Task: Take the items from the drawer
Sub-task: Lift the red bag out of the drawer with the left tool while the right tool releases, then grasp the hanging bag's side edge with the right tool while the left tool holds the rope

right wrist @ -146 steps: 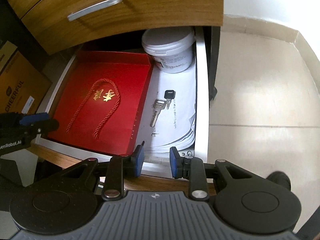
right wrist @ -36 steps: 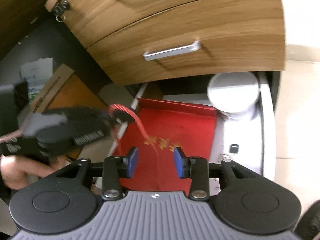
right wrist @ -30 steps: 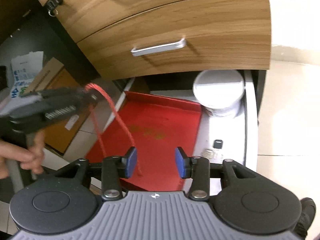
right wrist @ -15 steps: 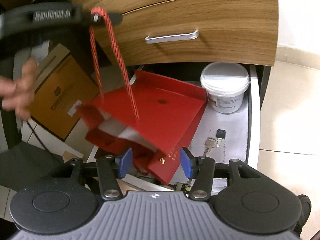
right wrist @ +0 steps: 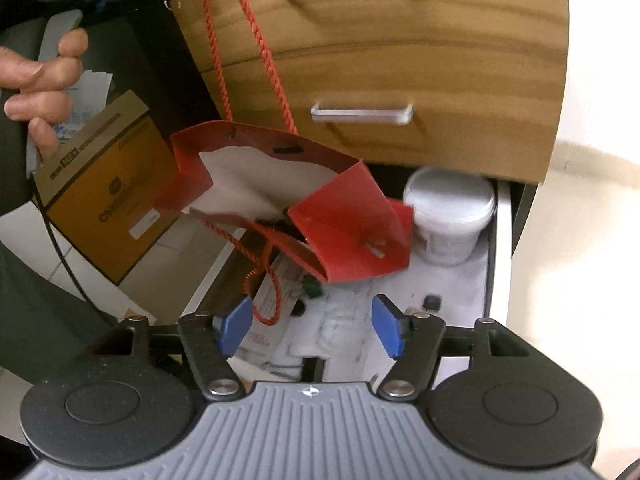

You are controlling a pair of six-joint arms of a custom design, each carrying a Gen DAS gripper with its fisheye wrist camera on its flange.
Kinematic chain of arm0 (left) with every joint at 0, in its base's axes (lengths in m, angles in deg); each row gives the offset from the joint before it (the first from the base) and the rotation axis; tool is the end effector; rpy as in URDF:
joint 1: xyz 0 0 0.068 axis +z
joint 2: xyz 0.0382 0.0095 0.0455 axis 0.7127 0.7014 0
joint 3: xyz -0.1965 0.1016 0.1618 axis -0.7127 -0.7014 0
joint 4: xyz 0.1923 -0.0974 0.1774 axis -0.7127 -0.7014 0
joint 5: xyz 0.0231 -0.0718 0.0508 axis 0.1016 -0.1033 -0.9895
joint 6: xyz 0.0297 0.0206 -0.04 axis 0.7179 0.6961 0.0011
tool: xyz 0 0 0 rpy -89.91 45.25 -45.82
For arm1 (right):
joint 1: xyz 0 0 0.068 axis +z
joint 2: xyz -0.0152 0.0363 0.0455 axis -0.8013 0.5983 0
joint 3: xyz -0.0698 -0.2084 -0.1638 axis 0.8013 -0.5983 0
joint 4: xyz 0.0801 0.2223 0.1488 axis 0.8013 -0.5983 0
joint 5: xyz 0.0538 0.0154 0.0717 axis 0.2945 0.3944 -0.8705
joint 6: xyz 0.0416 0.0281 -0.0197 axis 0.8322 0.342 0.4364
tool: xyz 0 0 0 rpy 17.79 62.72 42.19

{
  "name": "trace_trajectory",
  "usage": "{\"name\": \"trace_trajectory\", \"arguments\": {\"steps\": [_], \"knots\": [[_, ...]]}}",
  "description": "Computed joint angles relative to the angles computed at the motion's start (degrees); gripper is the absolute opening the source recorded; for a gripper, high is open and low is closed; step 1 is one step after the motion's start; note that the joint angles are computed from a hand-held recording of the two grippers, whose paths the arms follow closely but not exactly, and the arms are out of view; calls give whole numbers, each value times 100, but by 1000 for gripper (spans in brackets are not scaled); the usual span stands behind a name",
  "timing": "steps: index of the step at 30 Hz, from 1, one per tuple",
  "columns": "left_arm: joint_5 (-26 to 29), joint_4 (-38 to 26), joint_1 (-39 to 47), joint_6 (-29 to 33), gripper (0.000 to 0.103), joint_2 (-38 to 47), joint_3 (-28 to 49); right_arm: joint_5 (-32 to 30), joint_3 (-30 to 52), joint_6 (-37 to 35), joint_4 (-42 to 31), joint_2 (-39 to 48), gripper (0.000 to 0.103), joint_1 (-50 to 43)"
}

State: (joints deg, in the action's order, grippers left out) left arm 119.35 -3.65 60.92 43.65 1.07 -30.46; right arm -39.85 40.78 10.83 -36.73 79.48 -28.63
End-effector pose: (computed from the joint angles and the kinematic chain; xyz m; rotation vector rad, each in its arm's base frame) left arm 0.1718 0.0291 0.2762 0.1786 1.9757 -0.2737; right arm 0.1477 0.0761 0.1854 -0.5105 2.3525 0.5007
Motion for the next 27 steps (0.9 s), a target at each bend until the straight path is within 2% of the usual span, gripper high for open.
{"name": "trace_trajectory", "arguments": {"steps": [5, 7, 11, 16, 20, 24, 27], "knots": [[121, -263, 104, 88, 4, -45, 192, 631, 67, -401, 225, -51, 87, 325], [231, -396, 169, 207, 4, -96, 214, 984, 74, -675, 415, 36, 87, 497], [424, -540, 302, 415, 4, -162, 189, 905, 194, -1401, 763, 563, 88, 391], [558, -511, 389, 501, 4, -123, 161, 739, 312, -3011, 1044, 1092, 93, 322], [674, -555, 467, 687, 4, -131, 146, 846, 278, -4124, 1361, 1294, 96, 325], [817, -613, 585, 844, 4, -305, 68, 824, 169, -4830, 1895, 1420, 96, 186], [851, -715, 623, 868, 4, -412, 58, 624, 207, -5093, 2061, 1486, 96, 34]]}}
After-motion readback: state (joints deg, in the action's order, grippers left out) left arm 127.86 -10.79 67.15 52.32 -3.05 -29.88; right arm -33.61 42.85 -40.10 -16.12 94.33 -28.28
